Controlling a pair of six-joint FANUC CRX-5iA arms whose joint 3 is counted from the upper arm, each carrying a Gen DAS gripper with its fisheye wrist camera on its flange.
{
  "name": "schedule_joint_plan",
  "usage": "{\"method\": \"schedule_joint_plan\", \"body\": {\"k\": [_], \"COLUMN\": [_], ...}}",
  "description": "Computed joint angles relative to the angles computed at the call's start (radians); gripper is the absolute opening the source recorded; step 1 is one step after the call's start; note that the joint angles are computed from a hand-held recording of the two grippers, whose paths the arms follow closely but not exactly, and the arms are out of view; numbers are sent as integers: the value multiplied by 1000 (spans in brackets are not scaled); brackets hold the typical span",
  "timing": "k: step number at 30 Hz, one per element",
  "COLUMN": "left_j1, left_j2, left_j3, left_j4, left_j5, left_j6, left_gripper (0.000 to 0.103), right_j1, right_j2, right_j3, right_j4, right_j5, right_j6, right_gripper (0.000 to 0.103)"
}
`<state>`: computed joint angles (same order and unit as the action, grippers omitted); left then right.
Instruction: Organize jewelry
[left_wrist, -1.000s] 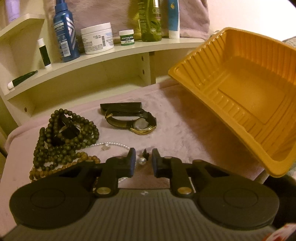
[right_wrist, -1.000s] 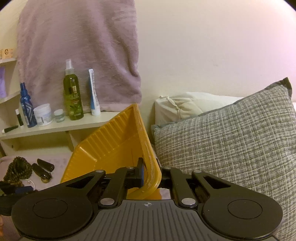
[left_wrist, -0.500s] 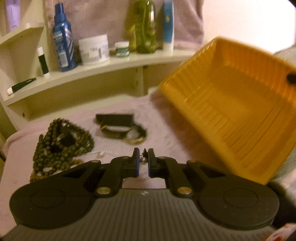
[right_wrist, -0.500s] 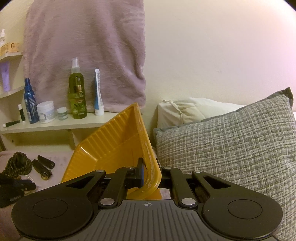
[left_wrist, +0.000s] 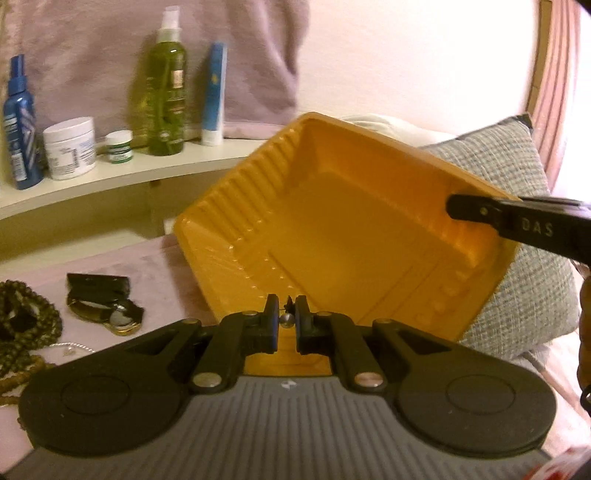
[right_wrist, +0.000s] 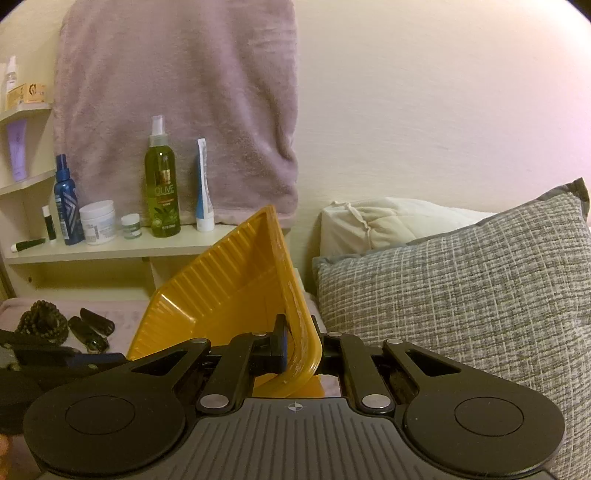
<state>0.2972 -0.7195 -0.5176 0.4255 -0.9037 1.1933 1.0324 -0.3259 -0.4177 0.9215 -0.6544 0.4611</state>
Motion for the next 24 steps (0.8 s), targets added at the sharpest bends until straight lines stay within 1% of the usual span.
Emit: {"method": "schedule_joint_plan", "body": {"k": [1, 2, 3, 6, 9, 12, 16, 18, 19, 21, 24], "left_j1": [-1, 5, 16, 38, 62, 100, 191, 258, 314, 453, 600], "left_j2": [-4, -4, -9, -34, -61, -99, -160, -191, -210, -254, -291], "left_j3": [-6, -10, -16, -19, -8, 8, 16, 10, 0, -29, -52], "left_j4": [6, 22, 34, 14, -42, -121, -208, -221, -204, -136, -80], "left_j5": [3, -3, -9, -24, -47, -93, -164, -193, -213, -257, -306], "left_j6": [-2, -7, -9, 13, 54, 106, 160, 152, 128, 39, -42], "left_gripper": [10, 16, 18, 19, 19, 19, 19, 19, 19, 19, 19], "right_j1": [0, 0, -1, 2, 1, 2, 4, 6, 6, 5, 5], "right_j2": [0, 0, 0, -2, -2, -2, -2, -1, 0, 0, 0], "right_j3": [-1, -1, -1, -3, -3, -3, -3, -2, -1, -2, -2], "right_j4": [1, 1, 1, 4, 4, 3, 6, 6, 6, 8, 9], "right_j5": [1, 1, 3, 0, 1, 0, -2, -5, -5, -4, -4], "right_j6": [0, 0, 0, -6, -4, -6, -6, -7, -6, -5, -5], "right_gripper": [8, 8, 8, 8, 8, 8, 8, 8, 8, 8, 8]}}
